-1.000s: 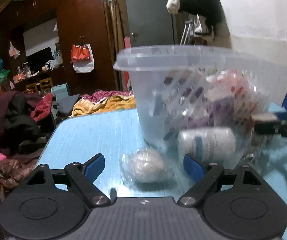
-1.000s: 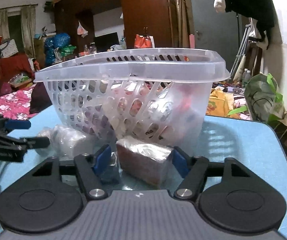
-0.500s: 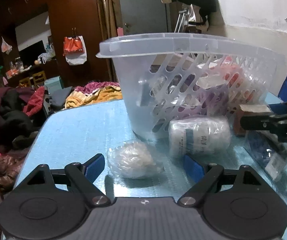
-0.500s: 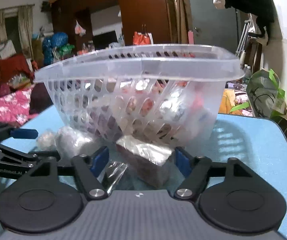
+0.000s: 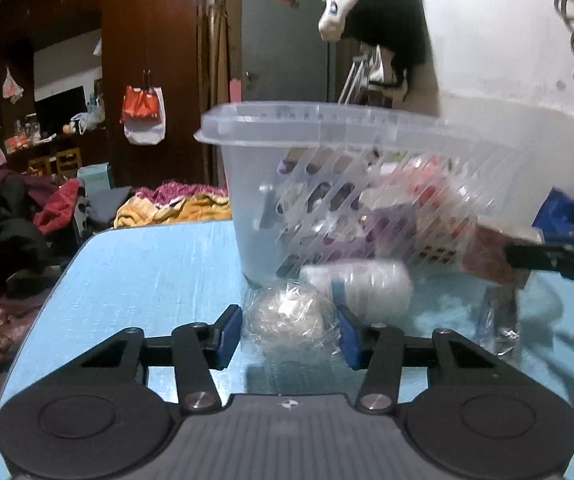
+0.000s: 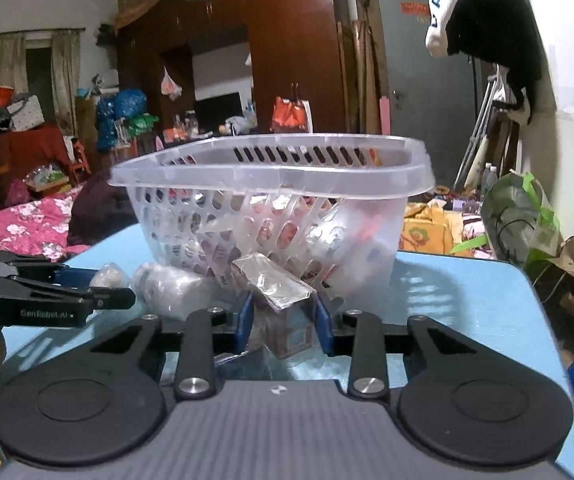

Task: Organize objects
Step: 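Grasp foil-wrapped box with right tool while left tool grasps clear bag, drop both into basket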

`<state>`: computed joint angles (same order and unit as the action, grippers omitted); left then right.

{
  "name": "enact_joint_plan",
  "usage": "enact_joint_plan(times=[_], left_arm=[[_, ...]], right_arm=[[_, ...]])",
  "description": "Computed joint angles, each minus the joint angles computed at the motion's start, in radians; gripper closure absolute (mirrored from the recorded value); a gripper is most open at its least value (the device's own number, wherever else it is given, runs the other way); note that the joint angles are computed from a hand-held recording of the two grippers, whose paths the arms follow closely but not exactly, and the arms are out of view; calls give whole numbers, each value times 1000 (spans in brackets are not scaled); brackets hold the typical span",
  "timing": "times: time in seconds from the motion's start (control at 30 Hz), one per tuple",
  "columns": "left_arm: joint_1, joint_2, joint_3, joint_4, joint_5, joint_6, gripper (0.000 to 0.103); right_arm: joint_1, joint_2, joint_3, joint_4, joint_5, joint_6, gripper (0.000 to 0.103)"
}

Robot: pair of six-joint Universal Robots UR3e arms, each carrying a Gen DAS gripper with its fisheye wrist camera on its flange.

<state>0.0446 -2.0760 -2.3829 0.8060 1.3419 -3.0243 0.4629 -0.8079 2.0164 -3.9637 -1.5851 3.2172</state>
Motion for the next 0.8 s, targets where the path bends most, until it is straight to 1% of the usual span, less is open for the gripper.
enact_joint_plan(times=[0.2,0.3,0.37,0.4,0.43,0.47,0.5,0.6,0.63,0.67,0.7,0.73,0.77,0.8], left_arm=[[43,-27,-129,260,-98,-22,50],[62,-16,-164,367,-155,-65,50],[70,9,-149,395,-188,-123,50],[62,34,-113,371,-196,-153,50],[37,68,-49,303,-182,-169,49],[8,91,23,220,-160,-174,49],[-20,114,120,107,-140,-178,49],[-99,88,423,-185,-56,-185,49],[-119,66,514,-270,-34,-176,48],[-138,41,602,-362,-11,-151,45],[-161,1,684,-425,28,-131,29],[-178,-42,733,-436,67,-122,20],[-193,-75,767,-447,109,-119,17],[-200,-84,770,-463,141,-119,17]], right_arm=[[12,-17,103,-154,-3,13,68],[25,-35,128,-213,-7,14,68],[24,-71,134,-219,-1,4,68],[16,-89,131,-225,7,7,68],[9,-116,112,-201,10,1,68],[2,-144,77,-157,11,-9,68],[-10,-164,34,-114,19,-14,68],[-37,-179,-167,99,20,-49,68],[-47,-166,-242,174,28,-63,68],[-55,-143,-316,243,34,-77,67],[-62,-107,-389,284,43,-87,61],[-69,-69,-433,281,59,-107,36],[-70,-29,-465,265,56,-126,21],[-60,-3,-482,258,22,-130,6]])
